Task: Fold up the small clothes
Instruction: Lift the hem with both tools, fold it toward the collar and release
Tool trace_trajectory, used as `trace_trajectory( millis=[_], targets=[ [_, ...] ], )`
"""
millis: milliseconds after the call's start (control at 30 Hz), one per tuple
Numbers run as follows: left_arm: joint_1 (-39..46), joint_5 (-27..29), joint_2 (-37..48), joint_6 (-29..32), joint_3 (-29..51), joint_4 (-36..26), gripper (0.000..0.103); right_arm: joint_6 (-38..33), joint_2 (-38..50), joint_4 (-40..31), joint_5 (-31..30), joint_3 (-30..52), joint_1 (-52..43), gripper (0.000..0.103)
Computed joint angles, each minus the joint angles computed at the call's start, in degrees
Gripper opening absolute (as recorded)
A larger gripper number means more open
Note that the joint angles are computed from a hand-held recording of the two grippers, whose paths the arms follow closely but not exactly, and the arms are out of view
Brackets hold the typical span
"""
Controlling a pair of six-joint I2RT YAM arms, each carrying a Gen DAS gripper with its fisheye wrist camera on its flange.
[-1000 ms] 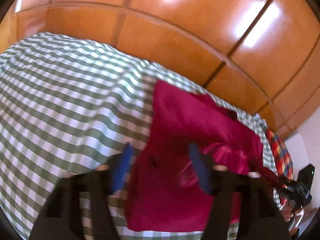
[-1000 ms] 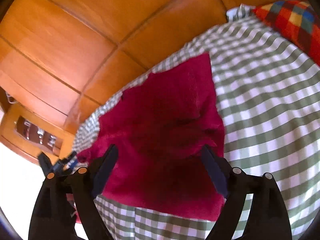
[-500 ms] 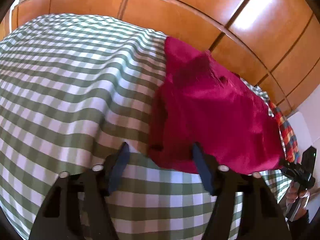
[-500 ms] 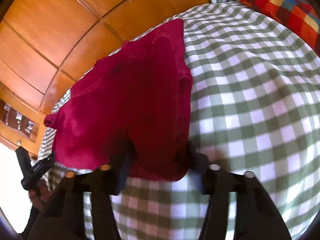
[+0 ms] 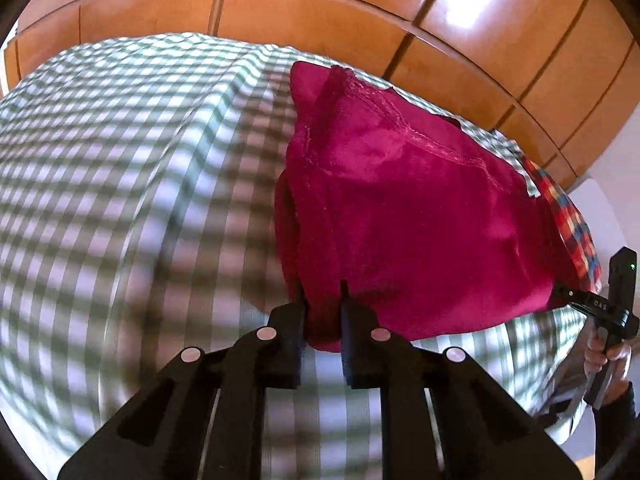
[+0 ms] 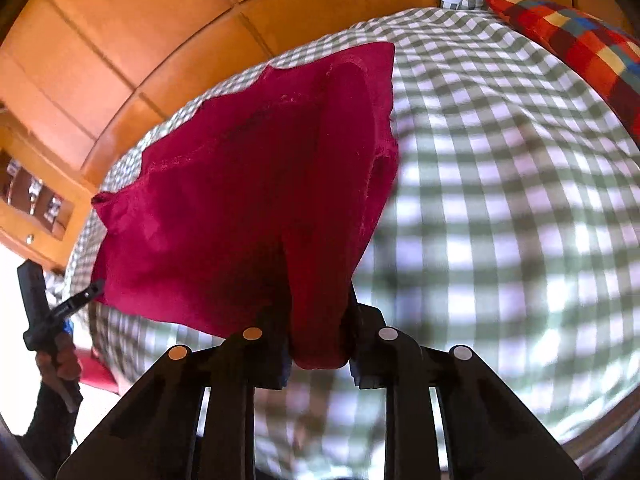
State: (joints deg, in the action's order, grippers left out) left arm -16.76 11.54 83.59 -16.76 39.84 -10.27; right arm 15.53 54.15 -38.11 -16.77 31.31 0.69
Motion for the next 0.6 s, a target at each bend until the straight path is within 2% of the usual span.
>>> trace_trajectory(
  millis=[133, 200, 267, 300, 400, 433, 600],
  targets=[
    [-1.1, 1.0, -10.8, -1.8, -7.8, -3.5, 0.013, 0.3, -8.2, -9.2, 1.1, -1.0, 3.4, 0.021],
    [-1.8, 1.3, -16.5, -3.0, -11.1, -6.0, 0.013, 1.0, -9.5, -10.7, 2.3, -1.0, 5.4, 0.021],
    [-4.0, -1.3, -21.0, -3.7, -12.8, -8.6, 0.016, 1.0, -9.5, -11.3, 4.3, -0.4, 6.7, 0.025],
    [-4.9, -2.3, -22.0, -3.7, -12.8, -9.5, 0.017, 0.9, -8.9, -11.0, 4.6, 0.1, 6.2, 0.035],
    [-5.3, -5.9, -23.5, -2.0, -11.7, -9.9, 0.029, 1.3, -6.3, -7.6, 6.6, 2.6, 4.7, 0.048],
    [-4.1, -5.5, -22.8, -0.9, -10.4, -9.4, 0.041, 1.4, -4.9, -6.3, 7.5, 3.4, 4.5, 0.049],
    [-2.4, -6.9, -14.2, 1.5, -3.4, -4.3, 0.049, 1.5, 5.8, 1.8, 10.5, 7.1, 2.0, 0.049]
  ],
)
